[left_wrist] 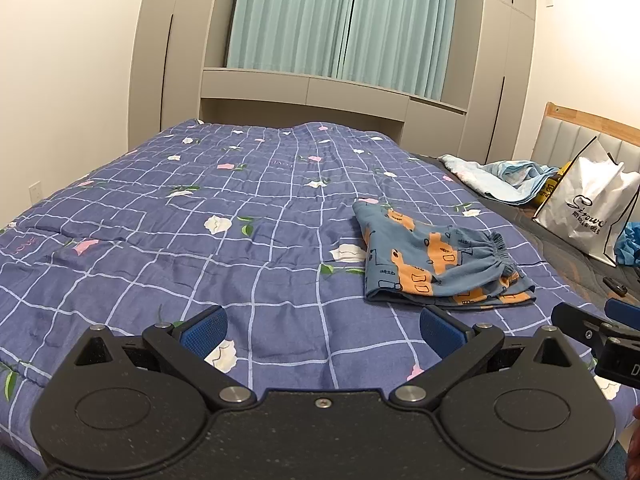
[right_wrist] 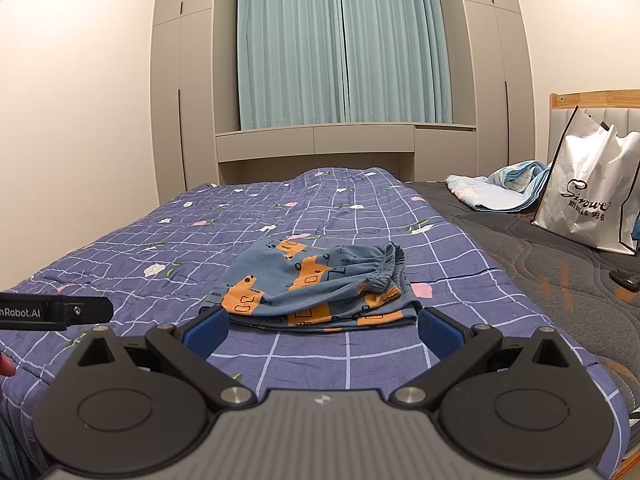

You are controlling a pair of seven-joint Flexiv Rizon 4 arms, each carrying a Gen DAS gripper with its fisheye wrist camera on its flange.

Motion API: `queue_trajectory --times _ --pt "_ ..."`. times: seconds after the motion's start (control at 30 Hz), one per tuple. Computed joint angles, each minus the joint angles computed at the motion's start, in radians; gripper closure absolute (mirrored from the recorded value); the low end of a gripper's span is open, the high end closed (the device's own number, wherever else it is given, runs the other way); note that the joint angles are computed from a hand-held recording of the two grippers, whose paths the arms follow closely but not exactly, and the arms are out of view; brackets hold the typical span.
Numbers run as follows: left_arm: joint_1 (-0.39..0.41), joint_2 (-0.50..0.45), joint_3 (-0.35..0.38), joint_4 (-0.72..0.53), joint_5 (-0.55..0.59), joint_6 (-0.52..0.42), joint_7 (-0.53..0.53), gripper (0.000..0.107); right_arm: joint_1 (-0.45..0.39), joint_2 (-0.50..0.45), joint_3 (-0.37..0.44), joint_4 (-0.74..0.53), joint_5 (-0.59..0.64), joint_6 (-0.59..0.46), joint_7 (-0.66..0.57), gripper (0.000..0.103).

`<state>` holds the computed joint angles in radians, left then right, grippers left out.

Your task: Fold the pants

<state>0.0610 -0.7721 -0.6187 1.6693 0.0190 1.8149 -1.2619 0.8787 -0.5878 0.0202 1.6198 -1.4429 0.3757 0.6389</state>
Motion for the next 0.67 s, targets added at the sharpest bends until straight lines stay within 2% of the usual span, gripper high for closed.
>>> queue_trajectory --times 0.17,0.37,0.67 --pt "0.000 0.004 -0.003 0.004 -0.001 -0.004 0.000 0.005 0.000 -0.001 0.000 -0.001 0.000 0.000 0.000 0.000" --pt "-0.033 0.015 0.042 0.003 -0.017 -0.001 -0.018 0.004 0.000 -0.004 0.000 -0.006 0.002 0.002 -0.002 0.000" --pt "-0.027 0.003 0.028 -0.011 -0.030 -0.029 -0.019 0.004 0.002 -0.014 -0.003 -0.018 0.014 0.009 -0.008 0.000"
